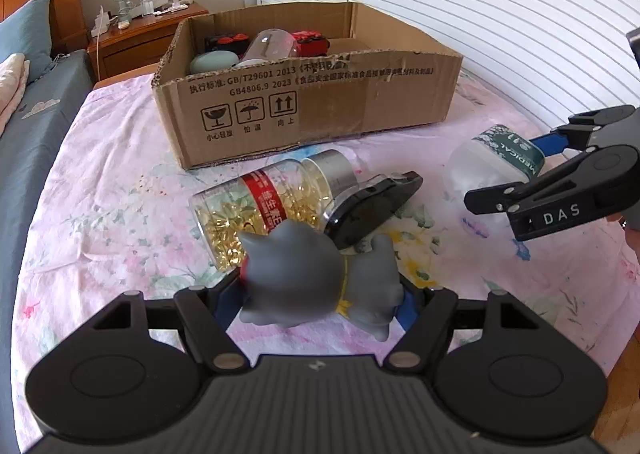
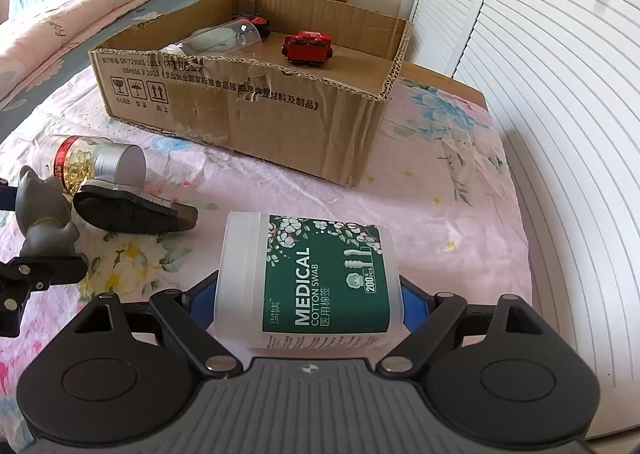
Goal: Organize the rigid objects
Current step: 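Lift the gray toy with the left tool while the right tool lifts the MEDICAL bottle, then lower the MEDICAL bottle into the box with the right tool while the left tool drops the gray toy in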
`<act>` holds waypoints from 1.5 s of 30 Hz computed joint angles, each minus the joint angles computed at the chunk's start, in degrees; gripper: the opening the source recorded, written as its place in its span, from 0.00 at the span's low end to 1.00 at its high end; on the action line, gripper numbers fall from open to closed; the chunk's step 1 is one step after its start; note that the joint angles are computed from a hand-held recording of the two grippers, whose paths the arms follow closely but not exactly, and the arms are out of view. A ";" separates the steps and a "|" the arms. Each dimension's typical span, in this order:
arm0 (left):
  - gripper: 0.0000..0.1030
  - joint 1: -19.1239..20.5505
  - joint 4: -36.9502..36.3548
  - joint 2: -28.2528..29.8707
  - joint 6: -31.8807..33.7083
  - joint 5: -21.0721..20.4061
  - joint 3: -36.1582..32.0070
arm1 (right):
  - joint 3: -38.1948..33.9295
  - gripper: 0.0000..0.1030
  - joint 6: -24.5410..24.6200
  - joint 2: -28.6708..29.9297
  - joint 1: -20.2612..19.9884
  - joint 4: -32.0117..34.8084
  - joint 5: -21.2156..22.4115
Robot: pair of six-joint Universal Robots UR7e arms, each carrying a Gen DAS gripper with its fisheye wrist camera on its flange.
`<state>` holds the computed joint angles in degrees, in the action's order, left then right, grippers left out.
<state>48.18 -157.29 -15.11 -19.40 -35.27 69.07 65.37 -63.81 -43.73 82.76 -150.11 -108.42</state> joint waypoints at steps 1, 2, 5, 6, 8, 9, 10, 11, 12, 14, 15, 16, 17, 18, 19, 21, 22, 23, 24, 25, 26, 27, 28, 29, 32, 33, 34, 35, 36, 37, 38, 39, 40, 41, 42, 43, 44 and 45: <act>0.70 0.04 0.01 -0.09 0.02 -0.27 0.01 | 0.07 0.86 0.05 -0.14 -0.01 0.23 0.05; 0.70 0.04 -0.23 -0.22 0.35 -0.57 0.15 | 0.09 0.86 0.07 -0.27 -0.01 0.57 0.10; 0.70 -0.18 -0.58 -0.59 1.64 -0.66 0.44 | -0.52 0.85 1.00 -0.61 -0.08 2.65 0.55; 0.70 -0.27 -0.75 -0.79 2.06 -0.79 0.55 | -0.83 0.84 1.36 -0.74 -0.10 3.64 0.70; 0.70 -0.38 -0.83 -1.39 2.90 -1.85 0.87 | -1.18 0.84 1.81 -1.08 -0.13 5.31 1.04; 0.70 -0.46 -0.10 -1.79 2.81 -2.36 0.98 | -1.16 0.84 1.59 -1.30 -0.09 5.77 1.05; 0.70 -0.57 0.46 -2.16 2.85 -2.71 1.14 | -0.93 0.84 1.25 -1.55 -0.04 5.80 1.00; 0.70 -0.70 0.78 -2.56 3.18 -3.09 1.46 | -0.55 0.84 0.89 -1.89 -0.01 5.62 1.10; 0.70 -0.82 1.47 -2.98 3.40 -3.54 1.64 | -0.19 0.84 0.41 -2.30 0.06 5.68 1.19; 0.70 -0.98 2.71 -3.91 3.56 -4.66 2.04 | 0.17 0.84 0.20 -2.96 0.19 6.06 1.64; 0.70 -1.00 3.39 -4.38 3.59 -5.25 2.21 | 0.20 0.84 0.30 -3.32 0.26 6.58 1.98; 0.70 -1.05 4.35 -4.82 3.37 -5.66 2.27 | 0.18 0.84 0.43 -3.67 0.32 7.12 2.42; 0.70 -1.10 5.18 -5.18 3.29 -5.90 2.28 | 0.12 0.84 0.66 -3.99 0.40 7.60 2.89; 0.70 -1.13 5.71 -5.51 3.39 -6.01 2.34 | -0.04 0.84 1.00 -4.30 0.51 8.17 3.39; 0.70 -1.18 6.19 -5.77 3.41 -6.01 2.35 | -0.24 0.84 1.25 -4.48 0.61 8.60 3.74; 0.70 -1.38 6.90 -6.32 3.54 -5.73 2.45 | -0.73 0.84 1.61 -4.84 0.87 9.25 4.73; 0.70 -1.44 6.88 -6.60 3.90 -5.60 2.55 | -1.03 0.84 1.67 -4.96 1.06 9.51 5.20; 0.70 -1.49 6.83 -6.89 4.22 -5.43 2.62 | -1.36 0.84 1.77 -5.02 1.25 9.68 5.68; 0.70 -1.57 6.63 -7.18 4.59 -5.25 2.71 | -1.73 0.84 1.89 -5.04 1.46 9.87 6.10; 0.70 -1.64 6.43 -7.45 4.99 -5.09 2.79 | -2.14 0.84 1.91 -5.02 1.72 10.04 6.54; 0.70 -1.67 6.43 -7.71 5.27 -4.83 2.77 | -2.62 0.84 1.96 -4.90 1.97 10.15 6.92; 0.70 -1.69 6.53 -7.89 5.47 -4.52 2.67 | -3.28 0.84 1.94 -4.67 2.25 10.32 7.40; 0.70 -1.71 6.60 -8.04 5.72 -4.13 2.52 | -4.09 0.84 2.01 -4.35 2.51 10.77 7.78; 0.70 -1.70 6.66 -8.15 6.08 -3.71 2.30 | -4.83 0.84 2.21 -4.03 2.78 11.07 8.20; 0.70 -1.52 6.61 -8.61 6.93 -2.70 1.84 | -8.24 0.84 2.37 -1.98 3.63 11.69 8.83; 0.70 -1.43 6.57 -8.68 7.11 -2.35 1.59 | -9.94 0.84 2.72 -0.95 3.94 12.19 9.00; 0.70 -1.32 6.43 -8.73 7.47 -2.03 1.34 | -11.48 0.84 3.04 -0.05 4.15 12.94 9.11; 0.70 -1.18 6.30 -8.79 7.82 -1.81 1.10 | -13.07 0.84 3.28 0.91 4.36 13.67 9.36; 0.70 -1.03 6.38 -8.81 7.93 -1.53 0.75 | -15.07 0.84 3.37 2.16 4.62 14.39 9.55; 0.70 -0.86 6.67 -8.76 7.97 -1.17 0.25 | -17.03 0.84 3.24 3.44 4.84 15.06 9.55; 0.70 -0.70 6.77 -8.64 8.12 -0.82 -0.18 | -18.81 0.84 3.25 4.65 5.03 15.54 9.52; 0.70 -0.52 6.83 -8.54 8.30 -0.48 -0.66 | -21.56 0.84 3.73 6.36 5.23 16.59 9.52; 0.70 -0.38 6.87 -8.51 8.38 -0.29 -0.96 | -24.00 0.84 4.11 7.87 5.39 17.80 9.48; 0.70 -0.17 7.21 -8.42 8.32 -0.10 -1.50 | -26.50 0.84 4.34 9.40 5.50 19.12 9.41; 0.70 0.01 7.48 -8.33 8.29 0.10 -1.99 | -29.45 0.84 4.65 11.22 5.61 20.39 9.33; 0.70 0.20 7.65 -8.17 8.32 0.35 -2.51 | -32.12 0.84 4.83 12.92 5.71 21.53 9.08; 0.70 0.37 7.85 -8.04 8.29 0.67 -3.00 | -35.53 0.84 5.04 14.94 5.80 23.22 8.72; 0.70 0.55 8.08 -7.85 8.37 0.91 -3.58 | -39.46 0.84 5.36 17.22 5.88 25.18 8.40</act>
